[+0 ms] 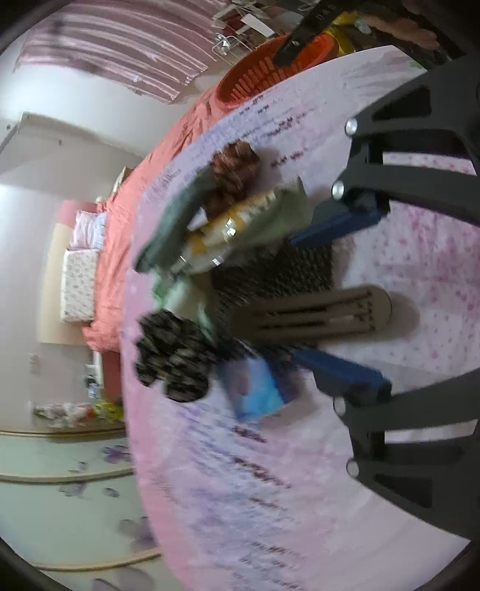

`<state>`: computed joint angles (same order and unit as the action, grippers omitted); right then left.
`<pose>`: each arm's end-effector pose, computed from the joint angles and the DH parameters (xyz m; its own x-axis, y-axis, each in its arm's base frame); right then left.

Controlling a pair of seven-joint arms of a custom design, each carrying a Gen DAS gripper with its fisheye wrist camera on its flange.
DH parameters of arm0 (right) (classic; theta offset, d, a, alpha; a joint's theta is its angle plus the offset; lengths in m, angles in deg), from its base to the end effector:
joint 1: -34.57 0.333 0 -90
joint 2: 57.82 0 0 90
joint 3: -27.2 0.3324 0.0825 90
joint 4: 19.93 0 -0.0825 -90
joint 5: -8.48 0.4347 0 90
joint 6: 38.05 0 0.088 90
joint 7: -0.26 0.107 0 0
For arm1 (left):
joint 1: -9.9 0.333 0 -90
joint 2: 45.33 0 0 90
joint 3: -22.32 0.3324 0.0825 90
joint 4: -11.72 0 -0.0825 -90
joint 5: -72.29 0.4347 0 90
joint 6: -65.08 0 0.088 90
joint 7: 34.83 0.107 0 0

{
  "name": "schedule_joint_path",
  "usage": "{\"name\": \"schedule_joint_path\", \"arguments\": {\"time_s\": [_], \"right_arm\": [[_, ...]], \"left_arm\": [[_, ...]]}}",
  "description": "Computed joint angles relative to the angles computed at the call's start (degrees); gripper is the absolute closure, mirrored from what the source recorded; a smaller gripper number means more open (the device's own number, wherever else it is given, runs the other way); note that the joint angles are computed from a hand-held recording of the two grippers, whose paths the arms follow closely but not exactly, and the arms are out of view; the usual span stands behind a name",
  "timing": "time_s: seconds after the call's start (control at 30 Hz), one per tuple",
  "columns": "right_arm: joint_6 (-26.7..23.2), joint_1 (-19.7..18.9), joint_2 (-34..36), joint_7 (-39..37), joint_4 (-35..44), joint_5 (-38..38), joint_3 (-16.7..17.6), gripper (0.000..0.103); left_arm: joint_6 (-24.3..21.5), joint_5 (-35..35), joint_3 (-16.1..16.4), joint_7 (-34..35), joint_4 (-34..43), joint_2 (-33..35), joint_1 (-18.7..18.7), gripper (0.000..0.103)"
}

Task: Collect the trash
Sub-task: 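Close the right gripper on the brown plaid cloth while the left gripper grasps the hair comb, then lift the brown plaid cloth with the right gripper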

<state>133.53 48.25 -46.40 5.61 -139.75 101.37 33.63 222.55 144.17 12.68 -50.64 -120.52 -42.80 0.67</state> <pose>0.6022 0.1430 0.3362 0.3477 -0.9102 -0.2251 -0.6762 -0.0771 -0.7327 0.5239 -0.2195 0.3300 0.3590 -0.9247 0.1264 -0.6624 -0.3479 -0.6635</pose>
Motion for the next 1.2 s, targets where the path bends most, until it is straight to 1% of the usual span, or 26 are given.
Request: {"name": "schedule_joint_path", "arguments": {"time_s": [0.03, 0.07, 0.1, 0.13, 0.27, 0.47, 0.53, 0.6, 0.63, 0.7, 0.77, 0.8, 0.83, 0.87, 0.9, 0.93, 0.97, 1.0, 1.03, 1.1, 1.17, 1.2], "right_arm": [[0.00, 0.31, 0.35, 1.64, 0.07, -1.84, 0.11, 0.067], [0.13, 0.56, 0.59, 3.24, 0.12, -3.56, 0.26, 0.067], [0.37, 0.73, 0.94, 4.19, 0.32, -4.58, 0.47, 0.067], [0.56, 0.84, 1.25, 5.24, 0.47, -5.80, 0.65, 0.067], [0.66, 0.79, 2.27, 8.74, 1.07, -9.36, 1.33, 0.067], [-1.43, 0.27, 5.03, 16.00, 3.77, -15.75, 2.37, 0.067], [-2.55, 0.41, 6.26, 19.15, 5.37, -19.01, 2.53, 0.064], [-3.43, 0.25, 7.18, 21.06, 6.67, -21.34, 2.98, 0.062], [-3.90, 0.35, 7.90, 22.27, 7.69, -22.77, 3.14, 0.061], [-4.53, 0.64, 9.36, 24.78, 9.53, -25.80, 3.38, 0.055], [-4.44, 2.03, 11.39, 29.35, 11.57, -31.16, 2.71, 0.040], [-3.88, 3.24, 12.55, 32.40, 12.52, -34.66, 1.93, 0.038], [-3.24, 4.62, 13.38, 35.61, 13.03, -38.30, 0.87, 0.038], [-3.11, 5.14, 13.74, 37.42, 13.12, -40.64, 0.48, 0.038], [-2.36, 5.74, 13.93, 39.62, 13.03, -43.42, 0.10, 0.040], [-2.51, 4.49, 13.85, 38.03, 13.10, -42.83, 1.72, 0.059], [-2.63, 4.70, 13.84, 39.29, 12.91, -44.52, 1.54, 0.068], [-1.88, 5.03, 13.77, 40.47, 12.55, -46.12, 1.19, 0.073], [-1.65, 4.38, 13.33, 40.23, 11.82, -46.71, 1.81, 0.080], [-0.93, 2.55, 12.42, 39.14, 10.42, -46.10, 3.46, 0.082], [1.37, 1.16, 10.89, 38.17, 7.93, -45.00, 4.25, 0.083], [2.03, 1.14, 10.69, 38.67, 7.53, -45.19, 3.91, 0.083]], "left_arm": [[0.51, -0.30, 0.14, 0.07, 0.00, 0.38, 0.17, 0.056], [0.94, -0.72, 0.28, 0.57, 0.41, 1.07, 0.31, 0.061], [0.94, -0.88, 0.35, 0.84, 0.84, 1.66, 0.27, 0.063], [0.55, -0.80, 0.46, 0.93, 1.12, 2.00, 0.17, 0.064], [-2.56, -0.96, 0.78, 2.40, 2.95, 3.54, -0.43, 0.074], [-1.66, -0.84, 1.40, 4.52, 3.40, 3.98, -0.43, 0.074], [-0.05, -0.11, 1.77, 4.35, 2.70, 3.55, -0.04, 0.074], [0.60, -0.03, 1.97, 4.65, 1.87, 2.80, 0.38, 0.074], [1.15, -0.24, 2.13, 5.00, 1.38, 2.44, 0.78, 0.074], [3.78, 0.69, 2.75, 4.26, 0.20, 1.65, 1.92, 0.074], [4.64, 1.14, 2.75, 3.49, -0.50, 1.08, 2.50, 0.073], [5.85, 2.54, 2.94, 1.87, -1.08, 0.50, 2.90, 0.072], [6.26, 3.52, 2.88, 0.82, -1.40, 0.18, 3.15, 0.071], [6.45, 4.47, 2.79, -0.04, -1.77, -0.35, 3.35, 0.069], [6.56, 5.56, 2.61, -1.12, -2.04, -0.67, 3.49, 0.067], [6.84, 6.71, 2.46, -2.16, -2.29, -1.03, 3.64, 0.066], [6.98, 7.35, 2.30, -2.71, -2.42, -1.19, 3.79, 0.066], [7.12, 7.66, 2.15, -2.98, -2.51, -1.36, 3.91, 0.066], [7.33, 8.11, 2.02, -3.42, -2.59, -1.51, 4.02, 0.066], [7.30, 8.88, 1.70, -4.16, -2.69, -1.78, 4.05, 0.066], [7.15, 9.44, 1.30, -4.51, -2.79, -2.01, 3.89, 0.066], [7.01, 9.13, 1.17, -4.10, -2.71, -1.91, 3.84, 0.066]]}}
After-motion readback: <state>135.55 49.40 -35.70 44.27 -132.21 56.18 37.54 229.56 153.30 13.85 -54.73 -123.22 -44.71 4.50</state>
